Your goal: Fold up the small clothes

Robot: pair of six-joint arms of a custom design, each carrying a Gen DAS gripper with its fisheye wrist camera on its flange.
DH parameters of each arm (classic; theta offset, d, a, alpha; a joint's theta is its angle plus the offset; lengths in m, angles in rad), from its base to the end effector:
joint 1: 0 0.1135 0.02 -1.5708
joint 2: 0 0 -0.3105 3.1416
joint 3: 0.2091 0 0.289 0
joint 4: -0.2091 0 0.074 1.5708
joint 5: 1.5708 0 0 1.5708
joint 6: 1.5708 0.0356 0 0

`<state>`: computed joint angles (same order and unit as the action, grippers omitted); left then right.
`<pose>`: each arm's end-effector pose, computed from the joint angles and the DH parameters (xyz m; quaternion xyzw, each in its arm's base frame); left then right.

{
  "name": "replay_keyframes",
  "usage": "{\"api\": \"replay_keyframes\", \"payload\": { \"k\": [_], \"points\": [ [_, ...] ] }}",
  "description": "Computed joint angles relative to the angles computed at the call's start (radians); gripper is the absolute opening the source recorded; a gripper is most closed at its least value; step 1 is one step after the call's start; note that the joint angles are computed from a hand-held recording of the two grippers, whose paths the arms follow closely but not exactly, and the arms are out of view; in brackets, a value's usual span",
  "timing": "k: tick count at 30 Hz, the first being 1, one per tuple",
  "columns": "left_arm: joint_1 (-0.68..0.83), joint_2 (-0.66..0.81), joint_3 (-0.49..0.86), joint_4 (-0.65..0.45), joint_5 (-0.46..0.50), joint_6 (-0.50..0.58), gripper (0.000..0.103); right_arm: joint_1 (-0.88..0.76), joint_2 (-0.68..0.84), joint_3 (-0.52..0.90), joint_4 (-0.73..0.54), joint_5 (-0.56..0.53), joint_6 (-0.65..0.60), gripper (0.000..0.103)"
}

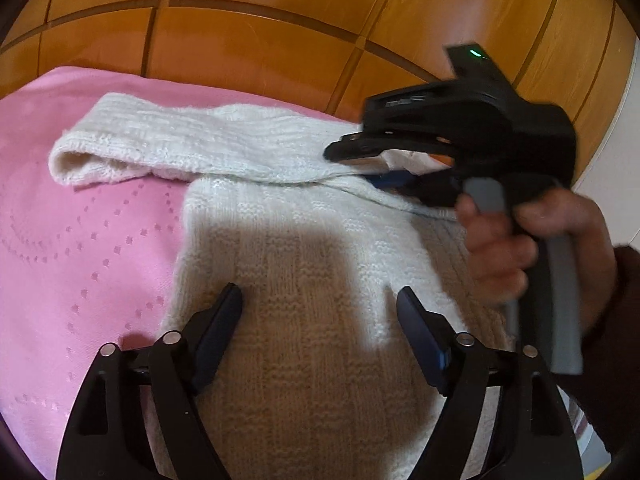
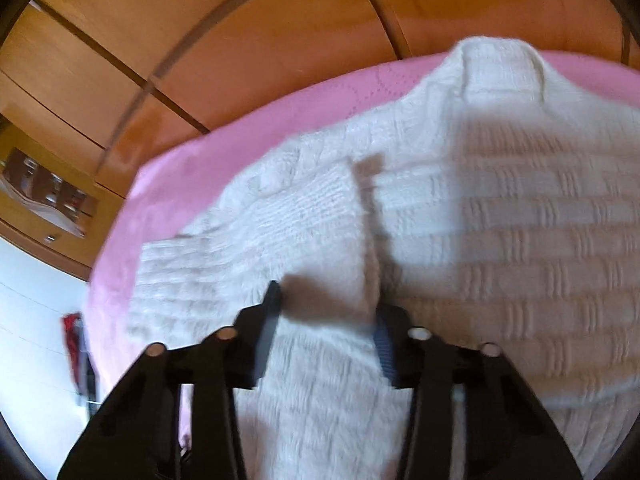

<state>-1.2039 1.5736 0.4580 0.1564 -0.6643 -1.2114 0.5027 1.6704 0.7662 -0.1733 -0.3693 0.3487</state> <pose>0.1129 -0.2326 0.1129 -0.1015 0.9011 -0.1556 0.3918 0.2774 0.1672 0.1429 -0.1180 0.9470 0.2613 0.1451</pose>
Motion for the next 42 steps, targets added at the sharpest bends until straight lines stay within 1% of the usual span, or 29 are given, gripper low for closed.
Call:
{"api": "replay_keyframes", "payload": {
  "k": [1,2,4,7,8,12,17,20,25,29,30,33,35,37,38,39,40,41,42],
  "points": [
    [-0.001,-0.001,0.0,0.0,0.0,0.0,0.08,0.008,-0.004,0.015,-0.017,0.008,-0.006,0.006],
    [-0.001,-0.001,0.0,0.0,0.0,0.0,0.08,0.008,-0.025,0.015,-0.028,0.01,-0.01,0.006],
    [-0.003,-0.005,-0.001,-0.002,-0.002,0.001,0.081,0.017,-0.097,0.0,-0.014,0.055,-0.022,0.006],
    [-0.002,-0.003,0.005,-0.008,-0.001,0.005,0.081,0.007,-0.25,-0.03,-0.002,0.1,-0.033,0.006],
    [0.0,0.001,0.008,-0.009,0.0,0.006,0.081,-0.015,-0.302,-0.034,-0.002,0.098,-0.036,0.006],
    [0.002,0.009,0.015,-0.013,0.002,0.009,0.081,-0.128,-0.422,-0.044,-0.022,0.091,-0.063,0.006],
    [0.005,0.021,0.029,-0.023,0.002,0.009,0.081,-0.336,-0.507,-0.094,-0.029,0.069,-0.118,0.006],
    [0.004,0.034,0.038,-0.028,0.002,0.008,0.081,-0.48,-0.497,-0.129,-0.036,0.027,-0.169,0.006],
    [0.008,0.046,0.057,-0.049,0.005,0.011,0.081,-0.654,-0.406,-0.191,0.0,0.023,-0.245,0.006],
    [0.012,0.058,0.08,-0.082,0.008,0.014,0.081,-0.689,-0.296,-0.236,0.091,0.091,-0.243,0.006],
    [0.013,0.06,0.084,-0.088,0.009,0.015,0.081,-0.715,-0.269,-0.242,0.109,0.092,-0.25,0.006],
    [0.023,0.058,0.091,-0.1,0.024,0.021,0.081,-0.778,-0.205,-0.252,0.135,0.041,-0.28,0.006],
    [0.045,0.03,0.094,-0.125,0.069,0.032,0.081,-0.805,-0.216,-0.247,0.115,0.023,-0.316,0.007],
    [0.075,-0.034,0.071,-0.116,0.121,0.038,0.081,-0.813,-0.239,-0.239,0.086,0.019,-0.335,0.016],
    [0.098,-0.091,0.036,-0.081,0.148,0.028,0.081,-0.807,-0.26,-0.246,0.087,0.031,-0.331,0.03],
    [0.117,-0.137,0.007,-0.051,0.16,0.023,0.081,-0.799,-0.294,-0.255,0.088,0.042,-0.33,0.047],
    [0.149,-0.202,-0.029,-0.023,0.166,0.018,0.081,-0.818,-0.342,-0.264,0.076,0.033,-0.351,0.055],
    [0.179,-0.234,-0.044,-0.017,0.175,0.022,0.081,-0.816,-0.397,-0.283,0.087,0.038,-0.358,0.062],
    [0.224,-0.266,-0.061,-0.004,0.201,0.032,0.081,-0.81,-0.432,-0.294,0.088,0.038,-0.365,0.063]
  ]
}}
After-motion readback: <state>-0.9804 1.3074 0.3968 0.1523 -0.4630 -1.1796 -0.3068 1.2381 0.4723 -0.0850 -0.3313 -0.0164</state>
